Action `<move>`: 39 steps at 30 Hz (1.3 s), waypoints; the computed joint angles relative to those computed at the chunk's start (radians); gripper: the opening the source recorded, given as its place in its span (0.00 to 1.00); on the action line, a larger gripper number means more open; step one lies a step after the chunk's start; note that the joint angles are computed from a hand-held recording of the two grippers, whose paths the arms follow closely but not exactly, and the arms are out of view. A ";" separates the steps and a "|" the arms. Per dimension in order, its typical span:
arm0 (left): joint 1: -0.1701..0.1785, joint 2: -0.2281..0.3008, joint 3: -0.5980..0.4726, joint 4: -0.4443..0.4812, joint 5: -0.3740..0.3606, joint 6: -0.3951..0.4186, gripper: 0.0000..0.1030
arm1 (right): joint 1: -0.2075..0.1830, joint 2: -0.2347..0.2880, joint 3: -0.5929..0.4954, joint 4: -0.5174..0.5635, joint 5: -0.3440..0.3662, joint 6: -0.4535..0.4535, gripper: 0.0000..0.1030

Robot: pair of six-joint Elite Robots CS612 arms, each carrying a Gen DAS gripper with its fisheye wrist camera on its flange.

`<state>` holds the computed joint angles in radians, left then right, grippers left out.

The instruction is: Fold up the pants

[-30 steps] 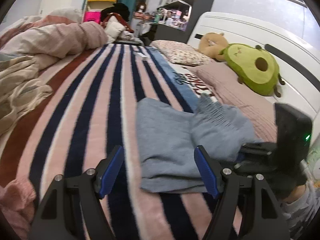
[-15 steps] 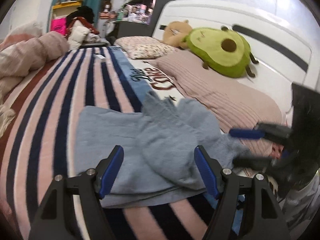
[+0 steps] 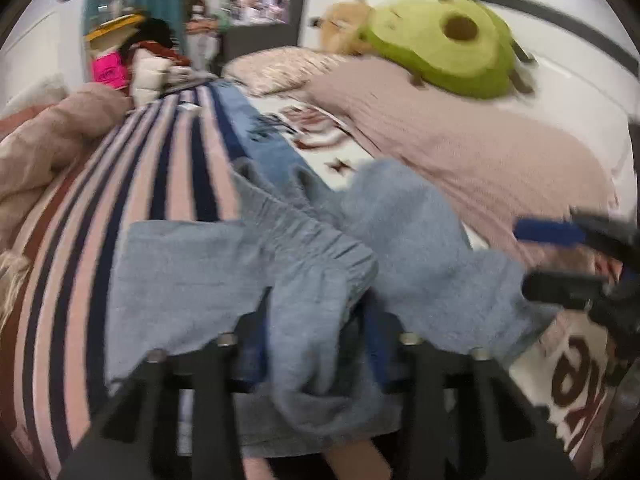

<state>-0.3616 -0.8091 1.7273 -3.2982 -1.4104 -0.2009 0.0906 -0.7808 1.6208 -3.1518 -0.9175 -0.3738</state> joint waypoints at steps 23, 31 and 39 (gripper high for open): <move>0.131 -0.023 0.066 -0.167 -0.115 -0.215 0.59 | 0.020 0.039 -0.075 0.100 -0.034 0.083 0.51; 0.101 0.034 -0.094 0.125 -0.004 -0.118 0.45 | 0.030 0.065 -0.125 0.153 -0.033 0.090 0.55; 0.123 0.029 -0.044 -0.017 0.065 -0.230 0.10 | 0.027 0.071 -0.128 0.222 -0.055 0.078 0.55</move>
